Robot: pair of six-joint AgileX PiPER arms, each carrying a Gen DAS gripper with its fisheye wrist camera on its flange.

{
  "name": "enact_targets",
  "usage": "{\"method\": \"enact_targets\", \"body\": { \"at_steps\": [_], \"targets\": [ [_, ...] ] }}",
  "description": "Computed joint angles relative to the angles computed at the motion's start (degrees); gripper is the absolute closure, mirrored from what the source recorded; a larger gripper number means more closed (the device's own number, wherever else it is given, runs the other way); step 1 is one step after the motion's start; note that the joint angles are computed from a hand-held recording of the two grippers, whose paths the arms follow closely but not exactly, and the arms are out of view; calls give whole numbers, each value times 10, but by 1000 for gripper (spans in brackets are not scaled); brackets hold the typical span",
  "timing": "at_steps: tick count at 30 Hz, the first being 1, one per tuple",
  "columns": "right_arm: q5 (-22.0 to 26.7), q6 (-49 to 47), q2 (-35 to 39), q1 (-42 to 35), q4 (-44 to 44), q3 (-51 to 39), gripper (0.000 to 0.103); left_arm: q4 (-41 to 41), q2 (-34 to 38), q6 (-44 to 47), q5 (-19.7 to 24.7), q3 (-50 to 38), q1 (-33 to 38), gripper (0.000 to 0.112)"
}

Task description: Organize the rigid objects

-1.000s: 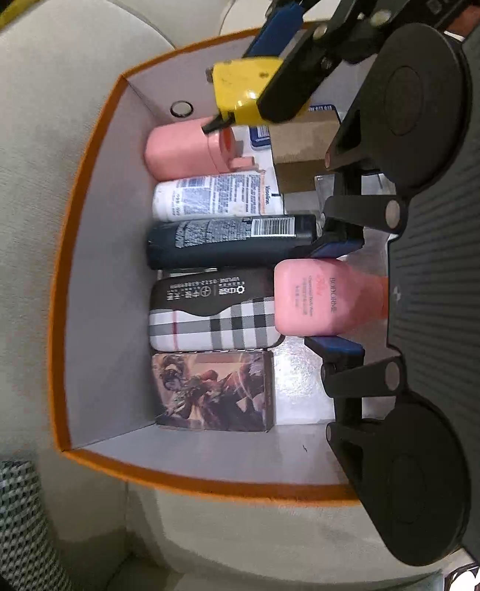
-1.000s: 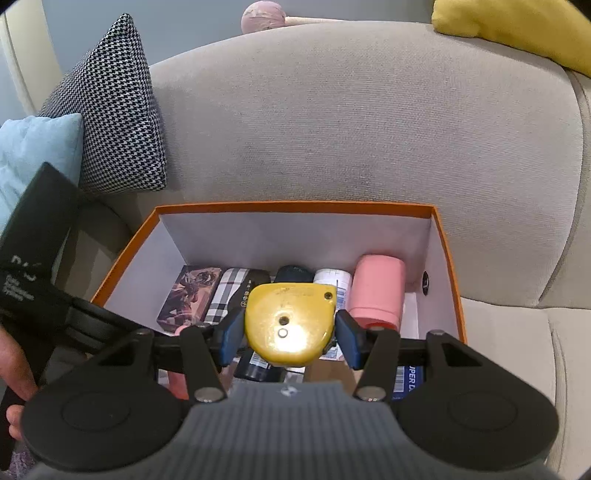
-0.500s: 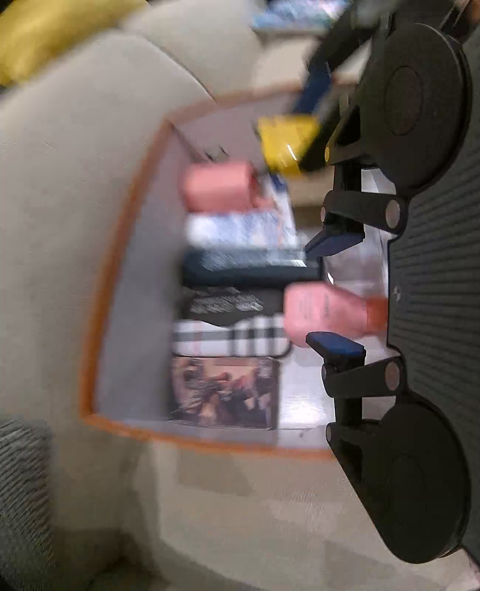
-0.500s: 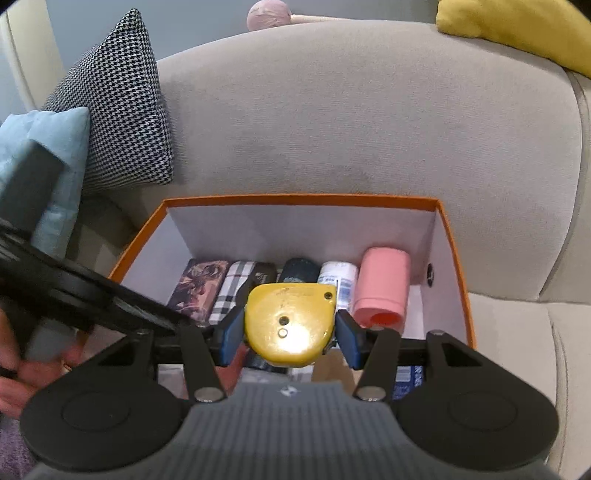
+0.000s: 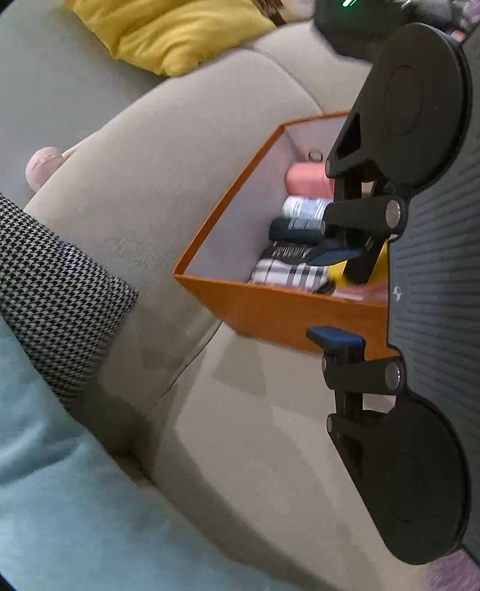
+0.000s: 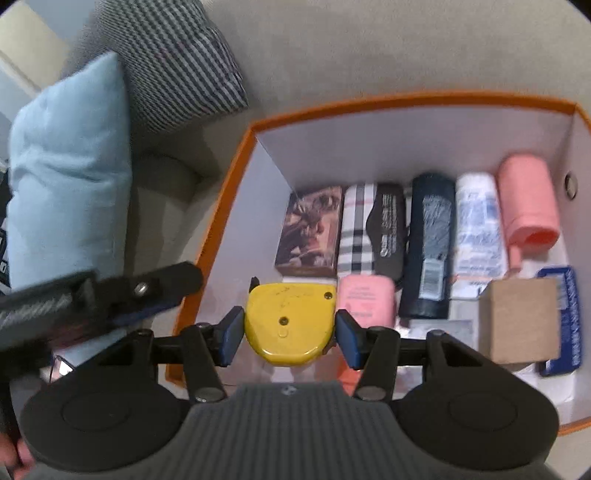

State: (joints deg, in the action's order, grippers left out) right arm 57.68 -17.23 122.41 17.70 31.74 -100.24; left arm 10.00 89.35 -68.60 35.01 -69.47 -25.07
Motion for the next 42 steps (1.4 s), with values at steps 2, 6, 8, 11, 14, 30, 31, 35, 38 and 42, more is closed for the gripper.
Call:
{"method": "enact_targets", "body": {
  "at_steps": [2, 6, 8, 11, 14, 30, 31, 35, 38, 42],
  "targets": [
    [20, 30, 20, 9, -17, -28, 48, -21, -4, 7, -25, 14, 5, 83],
    [54, 81, 53, 27, -49, -77, 48, -51, -14, 33, -54, 36, 20, 88],
    [62, 99, 69, 35, -68, -97, 48, -96, -21, 70, -74, 53, 33, 88],
    [58, 121, 78, 52, -89, -105, 48, -76, -29, 52, -69, 62, 30, 88],
    [52, 142, 85, 60, -108, -108, 48, -109, -35, 78, -82, 75, 40, 88],
    [-28, 26, -61, 24, -43, 44, 45, 81, -39, -81, 4, 10, -38, 88],
    [-49, 9, -88, 20, -42, 69, 45, 113, -36, -100, 25, -6, -56, 88],
    [-127, -47, -190, -3, -38, 158, 37, 226, -18, -146, 109, -68, -131, 88],
    [-170, -84, -264, -28, -31, 214, 36, 299, -11, -155, 168, -105, -184, 82],
    [-216, -176, -363, -77, 29, 299, 31, 392, 12, -131, 285, -160, -253, 64]
  ]
}}
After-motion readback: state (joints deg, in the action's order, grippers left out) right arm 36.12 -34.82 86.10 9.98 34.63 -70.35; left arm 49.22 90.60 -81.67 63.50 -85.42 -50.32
